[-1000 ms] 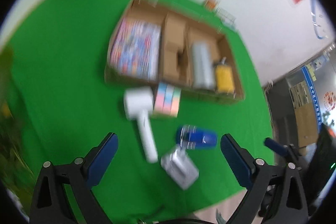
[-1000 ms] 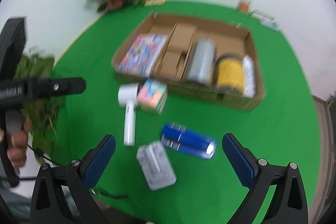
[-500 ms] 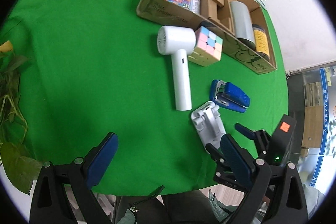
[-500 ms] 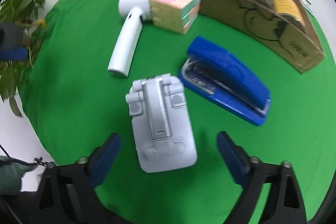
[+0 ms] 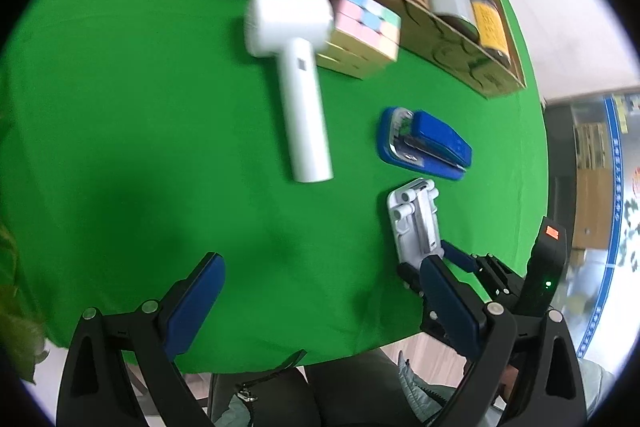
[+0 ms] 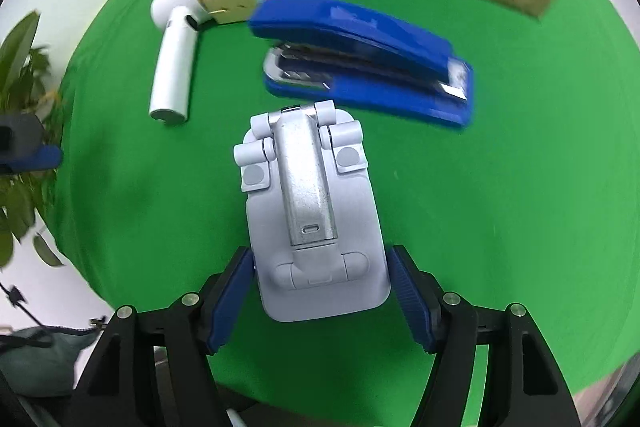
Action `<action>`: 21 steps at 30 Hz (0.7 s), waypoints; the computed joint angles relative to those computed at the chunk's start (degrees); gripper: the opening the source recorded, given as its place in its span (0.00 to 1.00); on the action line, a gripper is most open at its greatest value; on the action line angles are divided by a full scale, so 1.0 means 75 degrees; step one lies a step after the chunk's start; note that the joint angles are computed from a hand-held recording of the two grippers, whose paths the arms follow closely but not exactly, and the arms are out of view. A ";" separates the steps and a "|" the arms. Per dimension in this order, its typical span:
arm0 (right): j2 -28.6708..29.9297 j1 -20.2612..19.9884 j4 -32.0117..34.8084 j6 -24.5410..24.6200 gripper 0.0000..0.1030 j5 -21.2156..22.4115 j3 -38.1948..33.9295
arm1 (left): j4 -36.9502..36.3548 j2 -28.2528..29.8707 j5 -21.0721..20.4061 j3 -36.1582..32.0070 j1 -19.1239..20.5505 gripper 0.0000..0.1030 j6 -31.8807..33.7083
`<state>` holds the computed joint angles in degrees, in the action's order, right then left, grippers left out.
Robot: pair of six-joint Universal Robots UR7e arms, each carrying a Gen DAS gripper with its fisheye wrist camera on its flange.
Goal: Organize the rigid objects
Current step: 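Grasp the white plastic phone stand with the right gripper, then lift the phone stand and carry it toward the cardboard box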
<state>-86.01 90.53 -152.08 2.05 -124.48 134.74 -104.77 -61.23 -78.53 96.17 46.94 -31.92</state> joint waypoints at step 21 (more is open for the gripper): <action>-0.1135 -0.2124 0.2698 -0.0083 0.62 0.4562 -0.0583 | -0.1172 0.1171 -0.1833 0.0409 0.0111 0.38 -0.0440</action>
<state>-94.52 74.60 -131.85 1.43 -90.26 130.37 -113.56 -52.45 -92.28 99.24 47.78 -35.22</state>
